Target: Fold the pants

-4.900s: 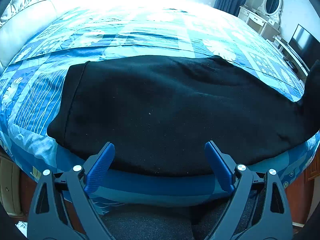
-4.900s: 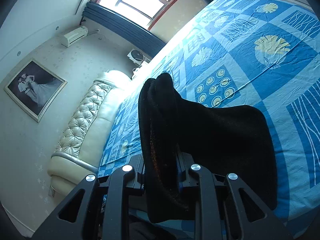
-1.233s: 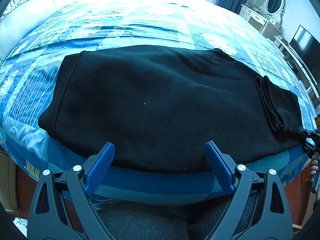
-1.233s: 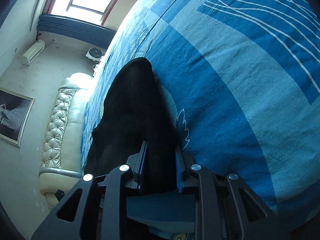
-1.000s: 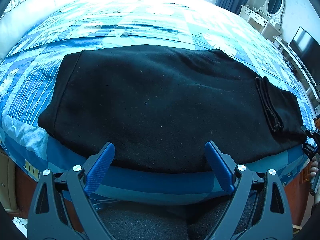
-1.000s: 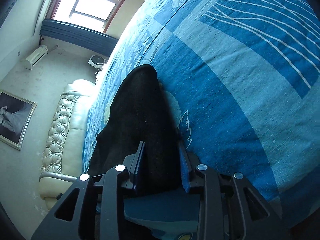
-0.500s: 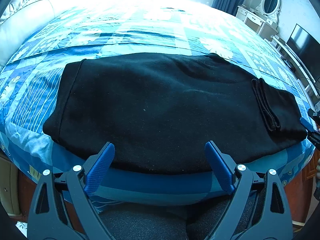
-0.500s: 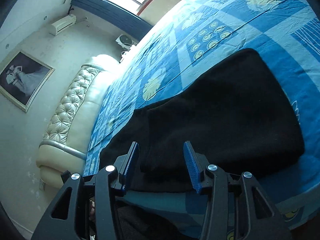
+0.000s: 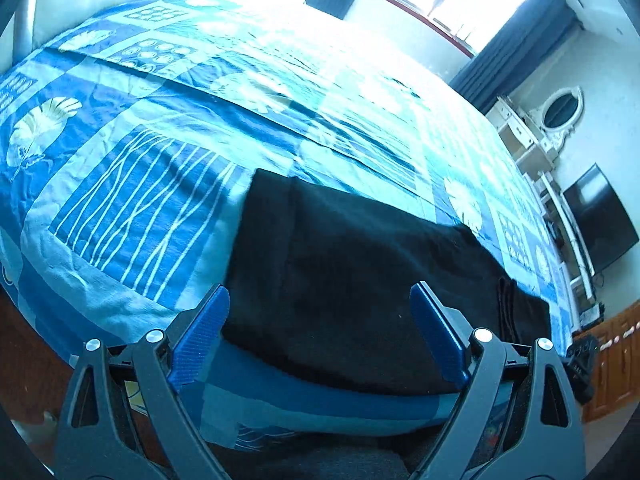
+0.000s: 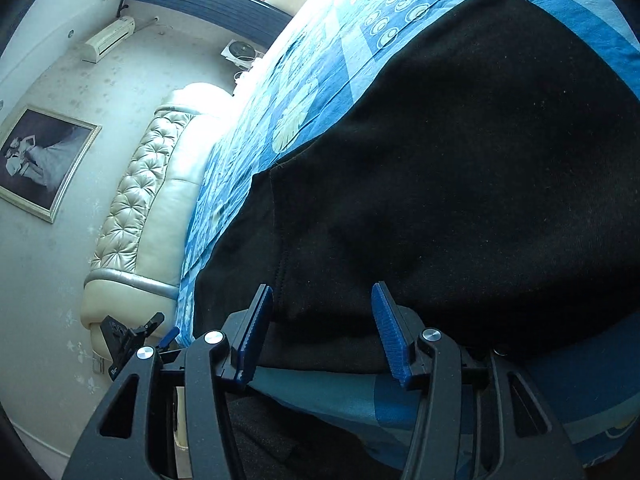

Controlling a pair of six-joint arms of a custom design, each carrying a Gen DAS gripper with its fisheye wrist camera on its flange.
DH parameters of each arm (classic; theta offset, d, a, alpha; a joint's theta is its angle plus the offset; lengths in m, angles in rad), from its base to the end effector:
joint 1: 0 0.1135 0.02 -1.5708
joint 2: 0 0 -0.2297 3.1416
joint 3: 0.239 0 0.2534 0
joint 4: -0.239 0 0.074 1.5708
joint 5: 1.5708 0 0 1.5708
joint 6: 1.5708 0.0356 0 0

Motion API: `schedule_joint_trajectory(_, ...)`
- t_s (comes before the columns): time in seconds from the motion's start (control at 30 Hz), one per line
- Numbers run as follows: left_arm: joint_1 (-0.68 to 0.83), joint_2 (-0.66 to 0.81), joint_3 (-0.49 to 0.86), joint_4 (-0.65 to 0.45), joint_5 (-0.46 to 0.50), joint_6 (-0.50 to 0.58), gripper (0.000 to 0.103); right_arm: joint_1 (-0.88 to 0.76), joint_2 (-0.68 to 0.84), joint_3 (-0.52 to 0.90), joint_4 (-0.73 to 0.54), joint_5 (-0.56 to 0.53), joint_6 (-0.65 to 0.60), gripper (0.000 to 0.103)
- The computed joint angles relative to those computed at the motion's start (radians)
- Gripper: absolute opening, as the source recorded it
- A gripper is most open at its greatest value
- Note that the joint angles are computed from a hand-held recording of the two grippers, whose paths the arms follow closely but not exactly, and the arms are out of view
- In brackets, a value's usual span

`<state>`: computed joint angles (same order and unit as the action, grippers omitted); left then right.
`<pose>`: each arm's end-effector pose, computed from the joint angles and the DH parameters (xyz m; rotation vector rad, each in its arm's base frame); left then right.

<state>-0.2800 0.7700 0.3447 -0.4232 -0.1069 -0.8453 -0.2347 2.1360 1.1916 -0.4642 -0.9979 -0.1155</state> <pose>0.1706 -0.0451 0.1444 -0.7306 2.3381 -0.3826 0.3484 -0.0525 0.0511 0.0386 2.5122 1.3113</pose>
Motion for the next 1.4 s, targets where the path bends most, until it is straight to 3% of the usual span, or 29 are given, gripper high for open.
schedule_joint_trajectory(0.07,0.201,-0.036,-0.054,0.034,0.197,0.096,0.091,-0.008,0.018,0.013,-0.009,-0.020,0.004,0.052)
schedule_joint_trajectory(0.17,0.395,0.132,-0.066,0.145,0.405,0.210,0.091,-0.010,0.019,0.007,-0.002,-0.032,0.010,0.052)
schedule_joint_trajectory(0.3,0.480,0.432,-0.032,0.325,0.563,0.267,0.091,-0.015,0.016,-0.002,0.009,-0.032,0.005,0.052)
schedule_joint_trajectory(0.43,0.468,0.526,-0.045,0.474,0.619,0.220,0.091,-0.025,0.031,0.004,0.005,-0.049,-0.009,0.052)
schedule_joint_trajectory(0.57,0.415,0.573,-0.029,0.533,0.616,0.186,0.087,-0.030,0.036,0.003,0.009,-0.060,-0.005,0.052)
schedule_joint_trajectory(0.67,0.386,0.622,0.000,0.542,0.591,0.182,0.074,-0.031,0.037,0.003,0.011,-0.064,-0.008,0.052)
schedule_joint_trajectory(0.73,0.375,0.647,0.014,0.550,0.584,0.177,0.057,-0.035,0.044,0.008,0.005,-0.070,-0.018,0.052)
schedule_joint_trajectory(0.8,0.370,0.667,0.030,0.545,0.581,0.173,0.051,-0.038,0.051,0.013,0.001,-0.076,-0.021,0.052)
schedule_joint_trajectory(0.9,0.352,0.678,0.056,0.508,0.573,0.174,0.030,-0.040,0.047,0.007,0.008,-0.075,-0.020,0.052)
schedule_joint_trajectory(1.0,0.347,0.646,0.069,0.456,0.563,0.140,0.017,-0.041,0.040,0.001,0.012,-0.072,-0.018,0.052)
schedule_joint_trajectory(1.23,0.226,0.374,0.139,0.229,0.447,0.053,0.014,-0.043,0.032,-0.008,0.015,-0.073,-0.014,0.054)
schedule_joint_trajectory(1.4,0.047,0.360,0.350,0.079,0.321,0.022,0.013,-0.035,0.008,-0.022,0.015,-0.070,-0.012,0.062)
